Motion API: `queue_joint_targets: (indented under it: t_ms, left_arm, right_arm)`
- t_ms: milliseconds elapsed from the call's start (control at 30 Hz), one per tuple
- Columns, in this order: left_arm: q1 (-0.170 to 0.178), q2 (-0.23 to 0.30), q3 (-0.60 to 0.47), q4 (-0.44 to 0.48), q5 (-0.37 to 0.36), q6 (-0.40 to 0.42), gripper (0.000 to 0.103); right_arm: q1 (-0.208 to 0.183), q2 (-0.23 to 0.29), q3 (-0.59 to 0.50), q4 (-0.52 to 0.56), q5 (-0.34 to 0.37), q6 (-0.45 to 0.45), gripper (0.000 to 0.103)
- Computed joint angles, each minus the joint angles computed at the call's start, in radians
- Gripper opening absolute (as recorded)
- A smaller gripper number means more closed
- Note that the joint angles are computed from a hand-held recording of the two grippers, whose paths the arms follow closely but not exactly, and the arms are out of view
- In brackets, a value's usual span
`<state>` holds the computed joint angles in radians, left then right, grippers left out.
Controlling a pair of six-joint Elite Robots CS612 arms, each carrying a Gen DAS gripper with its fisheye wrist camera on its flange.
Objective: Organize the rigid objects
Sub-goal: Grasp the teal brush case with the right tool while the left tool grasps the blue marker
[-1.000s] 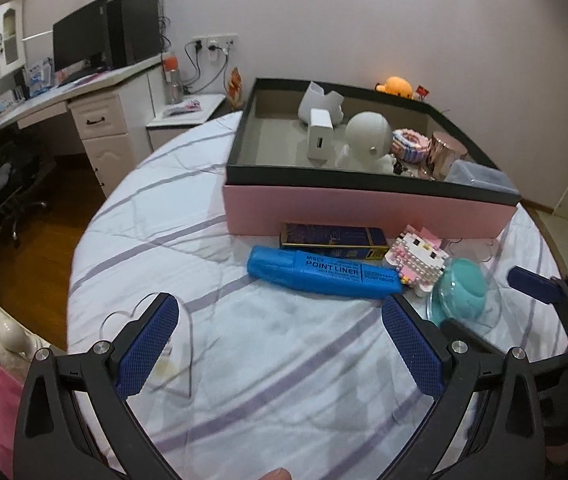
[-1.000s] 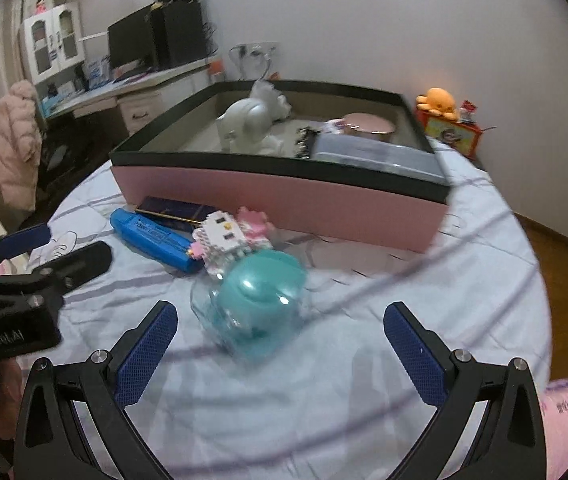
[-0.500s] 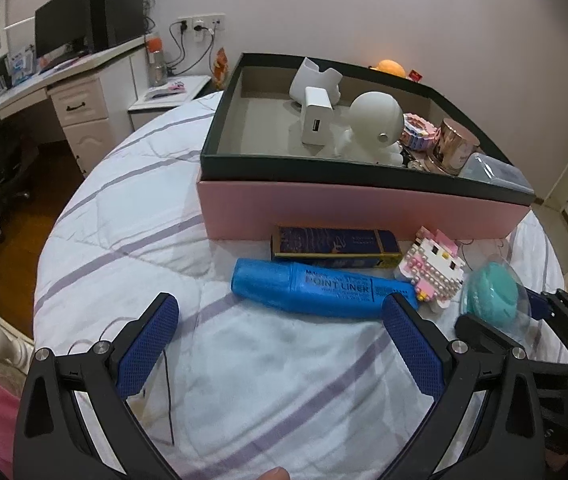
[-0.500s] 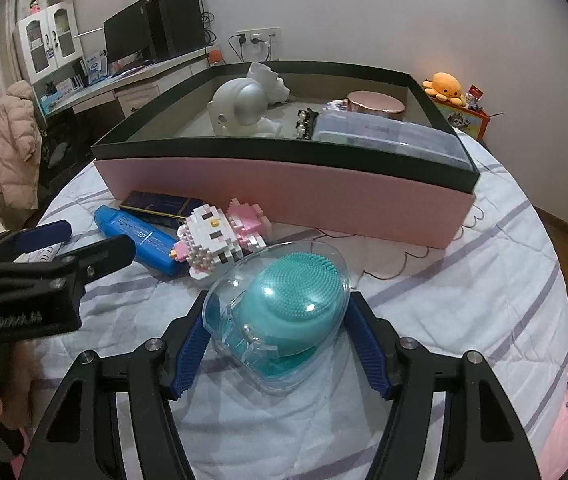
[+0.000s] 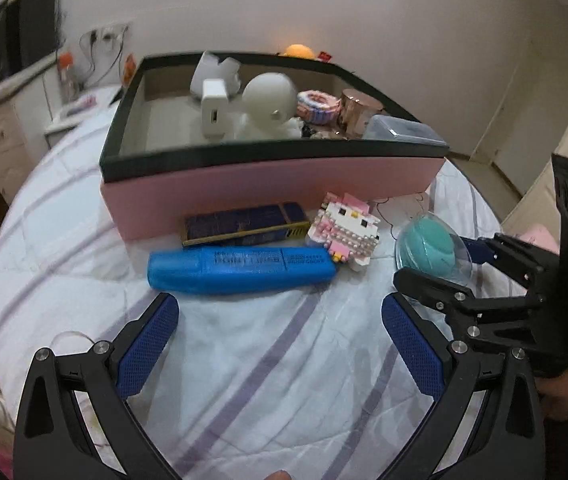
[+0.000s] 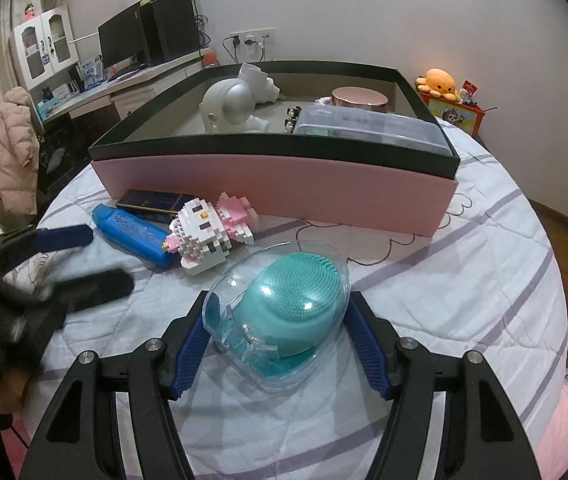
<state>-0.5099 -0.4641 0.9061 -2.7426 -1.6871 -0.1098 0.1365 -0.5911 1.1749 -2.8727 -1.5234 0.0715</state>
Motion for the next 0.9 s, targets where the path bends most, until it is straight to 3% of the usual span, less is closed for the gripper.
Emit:
queue_joint_targets:
  t_ms: [100, 267, 400, 533, 700, 833, 900]
  left_arm:
    - [-0.007, 0.012, -0.028, -0.007, 0.115, 0.013, 0.103]
    - [0.012, 0.07, -0.149, 0.14, 0.055, 0.005, 0.102]
    - [-0.001, 0.055, -0.118, 0.124, 0.053, 0.09, 0.094]
    - [-0.005, 0.044, -0.104, 0.13, 0.019, 0.147, 0.076]
    - [-0.007, 0.007, -0.031, 0.096, -0.064, 0.191, 0.075]
    - [-0.024, 0.012, -0.04, 0.073, 0.062, 0.226, 0.08]
    - [-0.023, 0.027, -0.068, 0.093, 0.05, 0.24, 0.08]
  right_arm:
    - [-0.001, -0.001, 0.0, 0.004, -0.004, -0.002, 0.067]
    - [0.001, 0.0, -0.002, 0.004, -0.01, 0.001, 0.067]
    - [-0.001, -0.002, 0.004, -0.001, -0.006, 0.007, 0.067]
    - [-0.002, -0.006, 0.009, -0.002, -0.01, 0.01, 0.067]
    - [-0.007, -0.014, 0.021, -0.002, -0.021, 0.02, 0.067]
    - [-0.01, -0.015, 0.024, -0.002, -0.022, 0.025, 0.067]
    - [-0.009, -0.015, 0.022, 0.0, -0.027, 0.026, 0.067]
